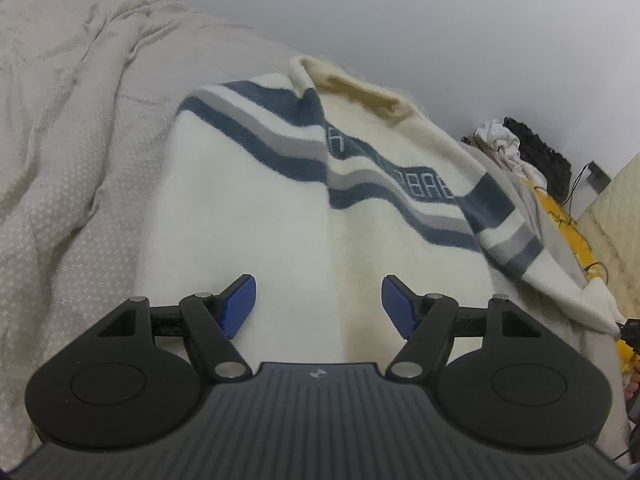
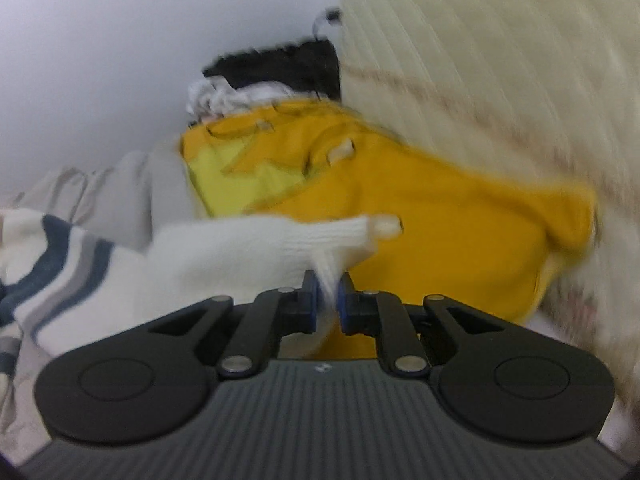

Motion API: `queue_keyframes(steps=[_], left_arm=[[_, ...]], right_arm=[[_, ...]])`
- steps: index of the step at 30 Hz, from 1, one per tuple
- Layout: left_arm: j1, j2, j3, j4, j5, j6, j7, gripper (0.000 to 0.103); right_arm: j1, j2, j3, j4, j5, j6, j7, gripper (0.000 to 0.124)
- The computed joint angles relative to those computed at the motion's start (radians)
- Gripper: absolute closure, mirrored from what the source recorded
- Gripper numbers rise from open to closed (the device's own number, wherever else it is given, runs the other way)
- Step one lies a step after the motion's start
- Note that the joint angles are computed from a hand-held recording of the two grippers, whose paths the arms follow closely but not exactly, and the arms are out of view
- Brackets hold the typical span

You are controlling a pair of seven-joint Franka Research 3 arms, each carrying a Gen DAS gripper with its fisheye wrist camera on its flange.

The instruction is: Fold large clothes

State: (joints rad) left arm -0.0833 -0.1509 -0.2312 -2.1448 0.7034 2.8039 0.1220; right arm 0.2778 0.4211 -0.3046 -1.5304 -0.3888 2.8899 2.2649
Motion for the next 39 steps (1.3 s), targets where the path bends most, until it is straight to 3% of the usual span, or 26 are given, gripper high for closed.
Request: queue_keyframes(steps=[1,8,10,11,12,14,22,26,31,36,39], left_arm=[[-0.003,0.000,-0.002,0.006,0.002,-0.016,0.012,0.029],[-0.020,-0.016,-0.007,0.012,-0.001,-0.072,0.065,0.029],[-0.021,-0.029,-0.008,0.005,-0.001,-0.075,0.069,0.029],[-0.022,-0.037,-0.008,0.002,-0.002,-0.075,0.076,0.029],[-0.018,-0.048,-0.011,-0.001,0.005,-0.079,0.072,0.029],[-0.006,-0.077,-0.018,-0.014,0.030,-0.075,0.051,0.029],[0.016,-0.193,-0.044,-0.079,0.025,-0.048,0.075,0.029],[0.025,-0.247,-0.063,-0.108,0.009,-0.059,0.068,0.029],[-0.010,-0.292,-0.054,-0.153,-0.070,-0.068,0.127,0.032],[-0.081,-0.281,-0.016,-0.175,-0.207,-0.063,0.236,0.052],[-0.116,-0.233,-0.007,-0.147,-0.280,-0.091,0.325,0.053]], right_arm=[[-0.020,-0.001,0.025,-0.008,0.031,0.004,-0.018,0.111],[0.030,-0.032,-0.006,-0.032,-0.007,-0.002,0.009,0.107],[0.041,-0.054,-0.001,-0.030,-0.020,-0.059,0.034,0.089],[0.040,-0.069,0.012,-0.038,-0.028,-0.068,0.039,0.073],[0.050,-0.104,0.013,-0.079,-0.062,-0.050,0.060,0.063],[0.067,-0.133,0.009,-0.103,-0.145,-0.005,0.119,0.058],[0.052,-0.211,0.132,-0.136,-0.157,0.145,0.079,0.058],[-0.069,-0.216,0.405,-0.140,0.254,0.134,-0.323,0.058],[-0.103,-0.231,0.591,-0.156,0.575,0.060,-0.639,0.058],[-0.079,-0.248,0.639,-0.194,0.790,-0.054,-0.773,0.058],[-0.040,-0.259,0.617,-0.228,0.827,-0.079,-0.773,0.058]])
